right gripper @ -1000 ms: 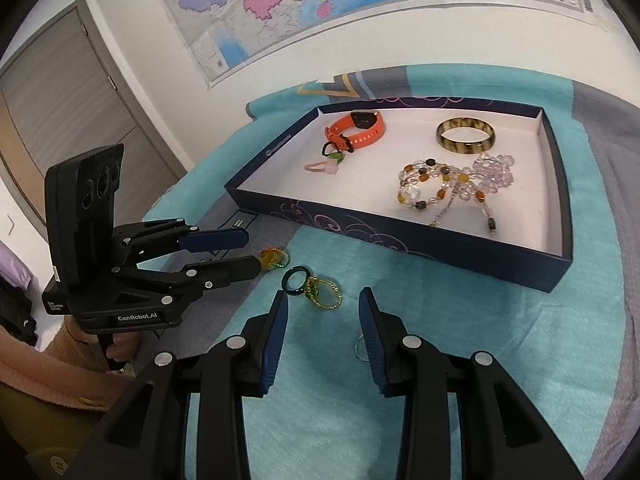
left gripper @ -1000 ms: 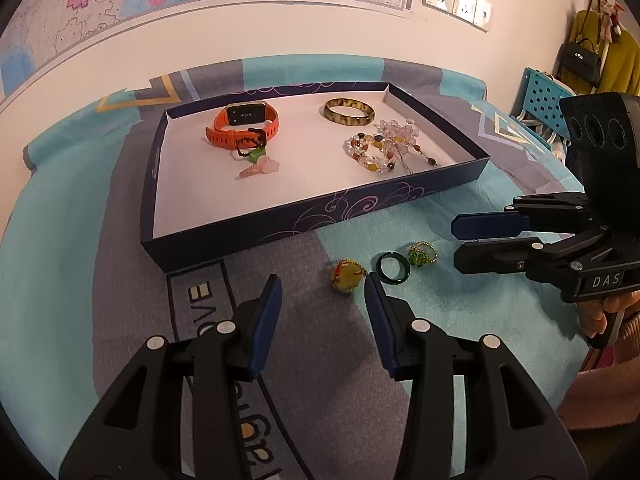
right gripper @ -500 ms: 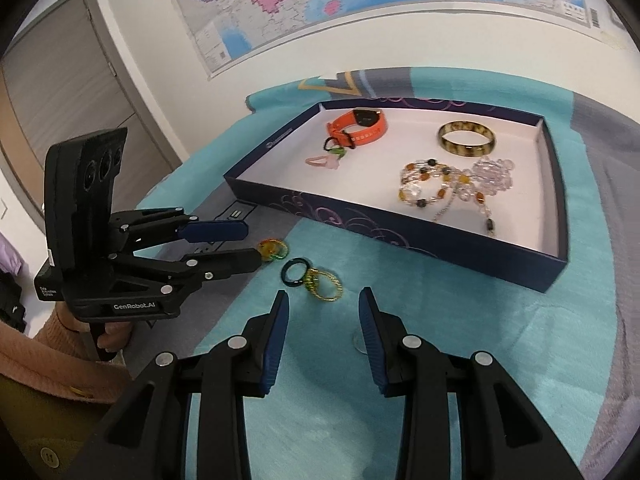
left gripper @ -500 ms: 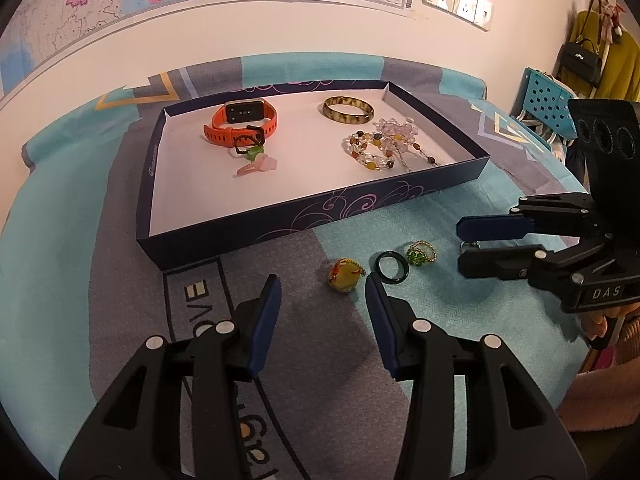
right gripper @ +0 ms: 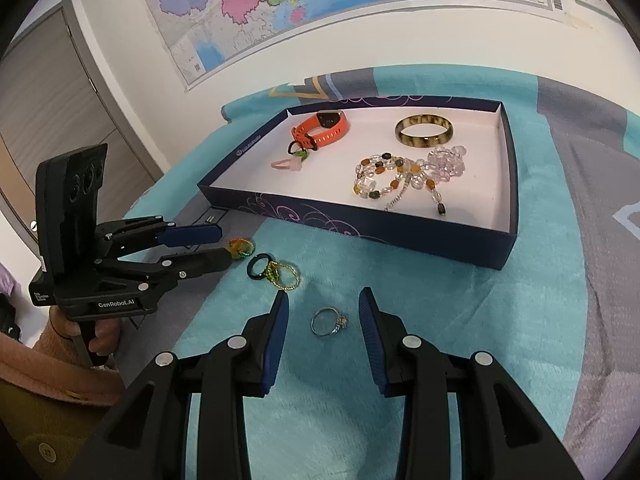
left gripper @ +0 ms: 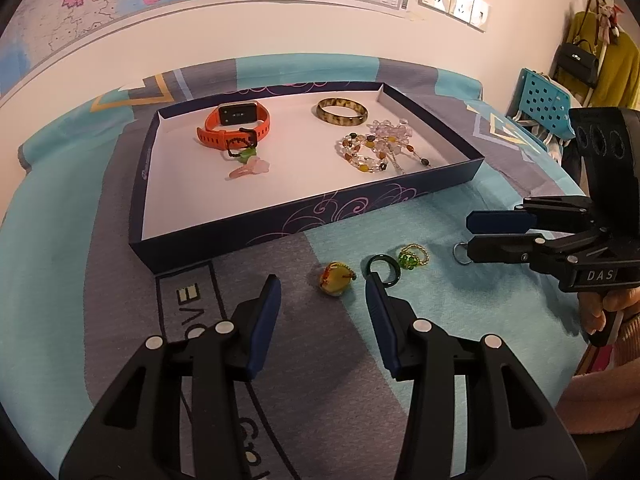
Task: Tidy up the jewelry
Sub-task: 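Move right tool to green-stone gold ring while left tool approaches amber pendant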
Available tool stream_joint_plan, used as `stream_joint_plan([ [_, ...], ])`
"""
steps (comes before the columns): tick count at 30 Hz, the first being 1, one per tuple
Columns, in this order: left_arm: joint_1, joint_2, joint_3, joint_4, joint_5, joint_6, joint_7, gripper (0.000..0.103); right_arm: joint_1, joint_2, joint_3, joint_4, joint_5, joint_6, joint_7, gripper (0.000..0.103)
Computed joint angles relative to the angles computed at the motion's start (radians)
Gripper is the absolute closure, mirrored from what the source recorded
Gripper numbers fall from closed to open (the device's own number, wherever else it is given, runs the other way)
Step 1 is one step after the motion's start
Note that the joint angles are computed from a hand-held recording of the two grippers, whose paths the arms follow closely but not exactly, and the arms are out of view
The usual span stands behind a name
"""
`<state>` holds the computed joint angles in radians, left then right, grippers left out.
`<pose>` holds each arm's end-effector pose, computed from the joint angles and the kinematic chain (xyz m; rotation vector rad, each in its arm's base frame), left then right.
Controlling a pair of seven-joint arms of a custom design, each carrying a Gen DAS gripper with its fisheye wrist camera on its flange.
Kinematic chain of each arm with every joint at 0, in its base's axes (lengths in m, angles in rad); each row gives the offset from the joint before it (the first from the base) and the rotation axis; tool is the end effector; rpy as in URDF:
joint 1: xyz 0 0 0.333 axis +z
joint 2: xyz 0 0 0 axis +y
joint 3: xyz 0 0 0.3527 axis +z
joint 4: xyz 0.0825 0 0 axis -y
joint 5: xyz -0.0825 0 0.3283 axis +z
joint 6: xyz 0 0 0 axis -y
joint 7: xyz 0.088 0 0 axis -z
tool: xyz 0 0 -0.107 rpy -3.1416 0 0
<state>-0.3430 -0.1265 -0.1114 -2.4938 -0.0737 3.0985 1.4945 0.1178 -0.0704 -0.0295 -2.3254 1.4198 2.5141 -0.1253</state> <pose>0.4177 -0.1993 0.4949 -1.5637 2.1432 -0.8915 0.4709 0.0331 0.4606 -1.9758 0.9683 -0.2619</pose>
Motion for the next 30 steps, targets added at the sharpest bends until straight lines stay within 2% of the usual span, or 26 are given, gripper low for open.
stream_joint_plan([
  [4, -0.019, 0.002, 0.013, 0.002, -0.027, 0.001, 0.024, 0.059, 0.002, 0.002, 0.003, 0.000, -0.012, 0.000, 0.004, 0.068],
  [15, -0.019, 0.006, 0.007, 0.007, -0.055, -0.004, 0.046, 0.059, 0.011, 0.002, 0.007, -0.002, -0.020, 0.011, -0.005, 0.068],
  [25, -0.029, 0.006, 0.013, 0.005, -0.091, 0.001, 0.077, 0.059, 0.034, 0.003, 0.024, 0.006, -0.016, 0.043, -0.019, 0.069],
  [30, -0.037, 0.007, 0.015, 0.010, -0.109, -0.003, 0.094, 0.059, 0.065, 0.010, 0.045, 0.017, -0.018, 0.095, -0.039, 0.069],
])
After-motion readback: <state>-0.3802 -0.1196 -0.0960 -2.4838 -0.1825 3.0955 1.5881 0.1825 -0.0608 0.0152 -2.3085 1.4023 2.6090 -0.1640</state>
